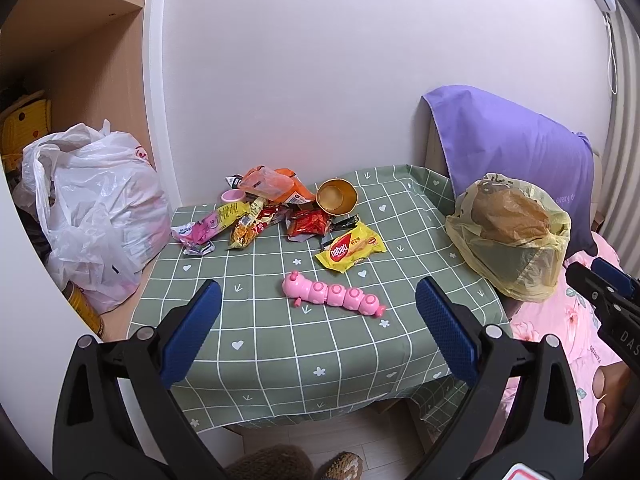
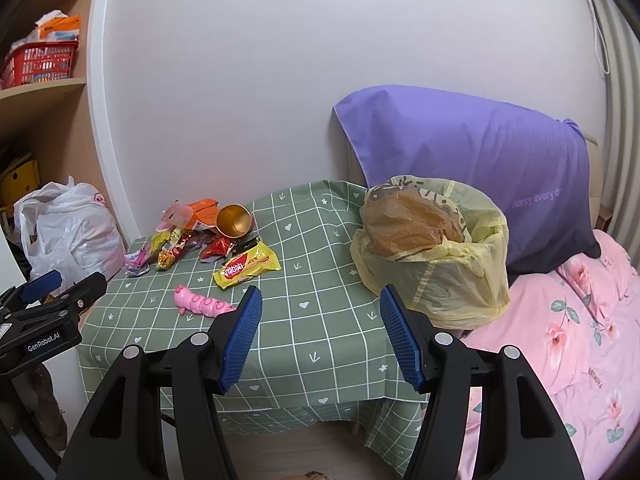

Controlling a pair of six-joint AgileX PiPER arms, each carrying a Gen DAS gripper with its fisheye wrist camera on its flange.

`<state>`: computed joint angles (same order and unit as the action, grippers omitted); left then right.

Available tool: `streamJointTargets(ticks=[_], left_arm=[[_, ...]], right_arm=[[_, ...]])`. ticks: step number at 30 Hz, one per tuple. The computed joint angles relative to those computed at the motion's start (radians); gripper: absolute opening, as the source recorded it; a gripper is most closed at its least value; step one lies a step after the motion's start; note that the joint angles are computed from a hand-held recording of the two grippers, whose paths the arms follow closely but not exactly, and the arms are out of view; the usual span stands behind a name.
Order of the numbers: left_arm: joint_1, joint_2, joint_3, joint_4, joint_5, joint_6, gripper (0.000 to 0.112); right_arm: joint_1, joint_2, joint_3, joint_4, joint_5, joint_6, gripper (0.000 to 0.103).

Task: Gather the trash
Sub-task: 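Reach the right gripper to the gold cup and close on its rim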

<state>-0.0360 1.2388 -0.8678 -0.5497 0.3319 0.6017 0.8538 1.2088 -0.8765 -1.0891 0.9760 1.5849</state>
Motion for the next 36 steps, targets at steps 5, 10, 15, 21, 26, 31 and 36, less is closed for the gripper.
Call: streamJointTargets(ticks=[5, 10, 15, 21, 26, 31, 36], left_arm=[[0.017, 0.05, -0.029, -0.104, 0.006, 0.105, 0.093], [0.046, 0.145, -0.1, -0.241, 0.008, 0.245, 0.093], [0.088, 0.306, -0.244, -0.31, 0.048, 0.305, 0.093], [0.149, 0.51, -0.455, -0.282, 0.115, 0.256, 0.093], [0.174, 0.658, -0.635, -0.141, 0.162, 0.128, 0.093], [0.199, 0.773, -0.809, -0.066, 0.242, 0.051, 0.094], [0.207, 0.839, -0.886, 0.0, 0.183, -0.023, 0.094]], right_arm=[[-0.06, 0.024, -0.018, 0.013, -0.055, -0.035, 0.058], [-0.16, 0.076, -0.062, 0.032, -0.15, -0.109, 0.058], [-0.266, 0.176, -0.139, 0.052, -0.269, -0.194, 0.058], [-0.392, 0.366, -0.294, 0.172, -0.46, -0.413, 0.058], [-0.475, 0.58, -0.48, 0.393, -0.583, -0.724, 0.058], [-0.526, 0.848, -0.824, 0.786, -0.556, -1.211, 0.058], [-0.56, 1.142, -1.284, 1.02, -0.418, -1.495, 0.058]])
